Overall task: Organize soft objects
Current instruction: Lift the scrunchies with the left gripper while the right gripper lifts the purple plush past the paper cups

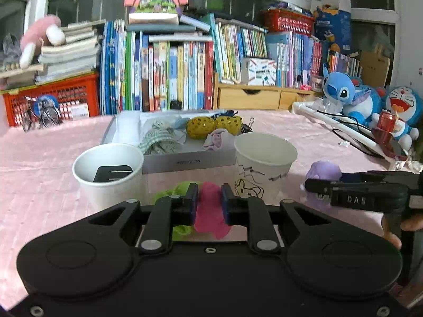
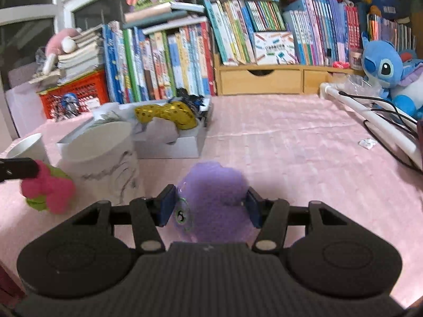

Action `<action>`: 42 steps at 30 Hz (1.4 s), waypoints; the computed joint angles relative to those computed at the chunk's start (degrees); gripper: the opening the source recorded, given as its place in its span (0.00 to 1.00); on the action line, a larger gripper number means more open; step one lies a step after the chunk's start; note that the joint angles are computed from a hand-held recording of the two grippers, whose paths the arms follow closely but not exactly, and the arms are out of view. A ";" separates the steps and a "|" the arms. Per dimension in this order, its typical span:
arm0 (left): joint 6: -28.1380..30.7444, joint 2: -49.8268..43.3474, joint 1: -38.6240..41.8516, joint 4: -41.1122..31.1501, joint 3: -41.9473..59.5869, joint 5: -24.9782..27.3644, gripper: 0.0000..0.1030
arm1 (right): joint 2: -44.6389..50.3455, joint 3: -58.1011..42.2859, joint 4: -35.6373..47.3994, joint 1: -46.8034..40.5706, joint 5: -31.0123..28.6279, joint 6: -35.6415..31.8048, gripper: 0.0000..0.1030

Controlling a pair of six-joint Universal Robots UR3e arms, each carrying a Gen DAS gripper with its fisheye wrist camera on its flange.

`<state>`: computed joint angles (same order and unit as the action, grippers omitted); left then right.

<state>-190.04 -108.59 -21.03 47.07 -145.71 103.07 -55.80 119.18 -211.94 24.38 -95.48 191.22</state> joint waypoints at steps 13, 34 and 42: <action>-1.47 -26.43 -12.11 20.03 10.02 19.90 0.78 | 10.49 0.83 -17.46 5.97 -6.52 -2.64 0.76; -10.16 -28.57 -7.59 10.70 15.75 14.81 0.81 | 8.96 -4.65 -4.81 8.91 -11.59 -6.58 0.85; -10.61 -26.91 -7.63 6.41 15.80 14.00 0.57 | 8.28 -5.32 -1.80 8.72 -11.68 -5.58 0.84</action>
